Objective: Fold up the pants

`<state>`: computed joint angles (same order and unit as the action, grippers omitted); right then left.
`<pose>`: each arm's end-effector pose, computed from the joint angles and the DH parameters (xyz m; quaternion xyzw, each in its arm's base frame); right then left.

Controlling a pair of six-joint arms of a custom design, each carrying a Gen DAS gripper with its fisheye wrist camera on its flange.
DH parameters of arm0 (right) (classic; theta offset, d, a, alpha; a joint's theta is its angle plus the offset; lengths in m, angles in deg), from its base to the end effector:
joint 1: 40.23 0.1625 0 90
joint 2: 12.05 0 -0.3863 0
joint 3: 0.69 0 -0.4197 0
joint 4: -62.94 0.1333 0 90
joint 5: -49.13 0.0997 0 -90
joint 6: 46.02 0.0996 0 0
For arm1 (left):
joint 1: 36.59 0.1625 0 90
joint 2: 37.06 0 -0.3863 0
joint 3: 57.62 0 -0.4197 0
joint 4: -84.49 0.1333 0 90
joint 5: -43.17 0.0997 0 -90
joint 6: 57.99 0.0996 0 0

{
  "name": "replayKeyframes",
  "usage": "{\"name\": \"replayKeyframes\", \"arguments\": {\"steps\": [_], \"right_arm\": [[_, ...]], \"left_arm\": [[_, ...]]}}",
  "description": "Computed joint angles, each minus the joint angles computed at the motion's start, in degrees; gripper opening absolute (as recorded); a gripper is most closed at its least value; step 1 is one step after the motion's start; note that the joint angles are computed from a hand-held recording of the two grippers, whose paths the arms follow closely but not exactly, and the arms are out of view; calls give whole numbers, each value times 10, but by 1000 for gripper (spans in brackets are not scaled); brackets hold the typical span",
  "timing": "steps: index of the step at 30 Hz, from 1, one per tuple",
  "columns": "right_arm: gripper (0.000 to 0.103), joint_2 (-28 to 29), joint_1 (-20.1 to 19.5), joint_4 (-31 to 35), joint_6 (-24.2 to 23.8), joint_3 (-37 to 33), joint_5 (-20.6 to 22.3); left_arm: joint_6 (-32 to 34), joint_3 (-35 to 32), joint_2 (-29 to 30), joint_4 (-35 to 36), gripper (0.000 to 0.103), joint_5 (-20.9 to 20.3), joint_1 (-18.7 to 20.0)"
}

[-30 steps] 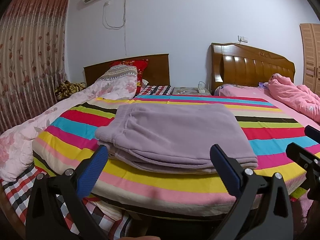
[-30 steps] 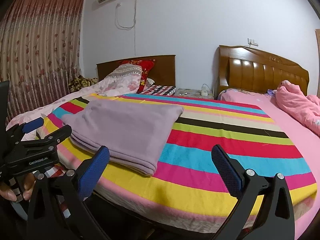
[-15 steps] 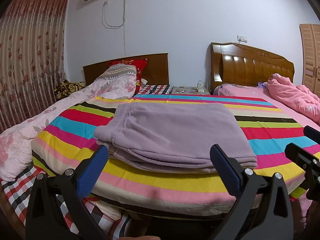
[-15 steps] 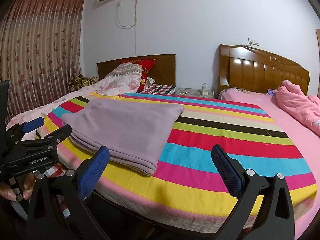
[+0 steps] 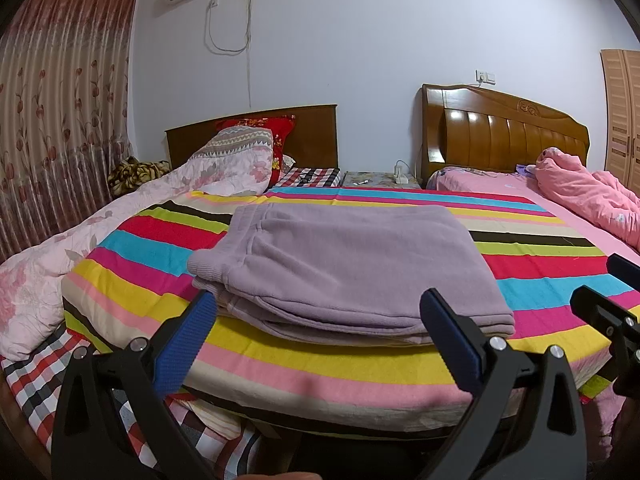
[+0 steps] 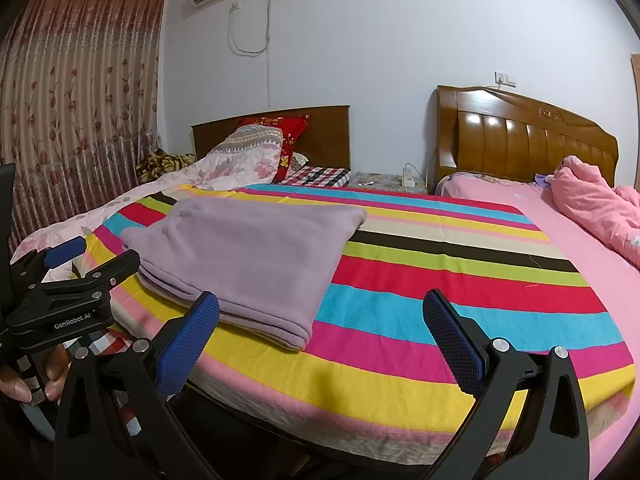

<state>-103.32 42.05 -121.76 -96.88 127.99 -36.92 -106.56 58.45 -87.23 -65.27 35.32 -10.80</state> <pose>0.0768 -0.4769 0.3239 0.3378 -0.8096 0.4326 0.2080 -0.3641 -0.4336 0.0519 0.1373 0.7410 -0.5241 0.3968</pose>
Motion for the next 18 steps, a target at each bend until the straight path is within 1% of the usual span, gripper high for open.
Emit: {"name": "replayKeyframes", "arguments": {"steps": [12,18], "right_arm": [[99,-1,1,1,1,0,-1],[99,1,1,-2,4,2,-3]], "left_arm": [[-2,0,-1,2,102,0,0],[-15,3,-3,15,102,-2,0]]}}
